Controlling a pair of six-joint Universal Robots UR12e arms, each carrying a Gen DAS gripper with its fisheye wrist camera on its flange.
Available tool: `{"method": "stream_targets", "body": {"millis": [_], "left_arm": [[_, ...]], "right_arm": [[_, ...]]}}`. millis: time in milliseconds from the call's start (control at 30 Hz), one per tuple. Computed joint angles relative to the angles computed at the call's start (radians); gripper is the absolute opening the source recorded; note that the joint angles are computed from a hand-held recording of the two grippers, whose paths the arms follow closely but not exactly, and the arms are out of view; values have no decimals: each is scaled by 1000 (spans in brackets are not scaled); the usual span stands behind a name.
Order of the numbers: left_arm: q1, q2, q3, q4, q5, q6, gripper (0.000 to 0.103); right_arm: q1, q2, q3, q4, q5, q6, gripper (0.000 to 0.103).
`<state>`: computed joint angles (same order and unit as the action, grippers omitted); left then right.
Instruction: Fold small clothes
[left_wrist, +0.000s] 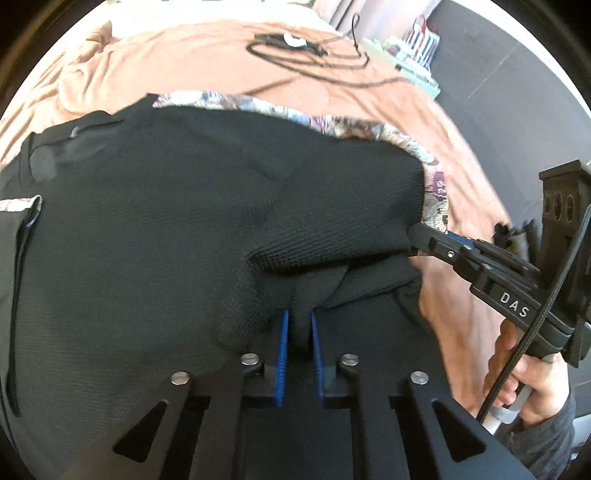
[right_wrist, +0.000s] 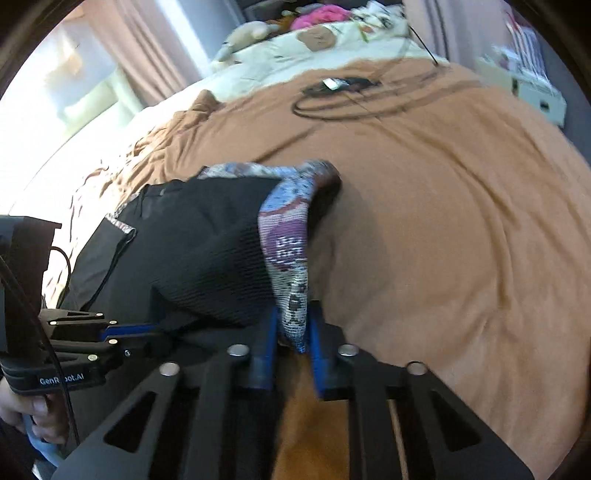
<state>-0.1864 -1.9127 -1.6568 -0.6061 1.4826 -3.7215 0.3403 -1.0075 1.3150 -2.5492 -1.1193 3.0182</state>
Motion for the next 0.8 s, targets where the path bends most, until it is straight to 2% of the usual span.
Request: {"method": "stream_targets", "body": {"millis": [167,233,367,533,800], "left_arm": [[32,43,-62,105,-56,-76,12],[52,60,-93,152,-89,-132,12],[72,77,-127,212,-113,-213,11],[91,84,-158,266,-120,-284,11],[110,113,-210,284,-109,-324,11]], "right_arm": [[8,8,-47,5,42,15,7],[7,8,-53,7,65,18,7],[12,20,-87,25,90,36,7],[33,52,-150,58,95,38,7],[66,126,-266,125,99,79,7]]}}
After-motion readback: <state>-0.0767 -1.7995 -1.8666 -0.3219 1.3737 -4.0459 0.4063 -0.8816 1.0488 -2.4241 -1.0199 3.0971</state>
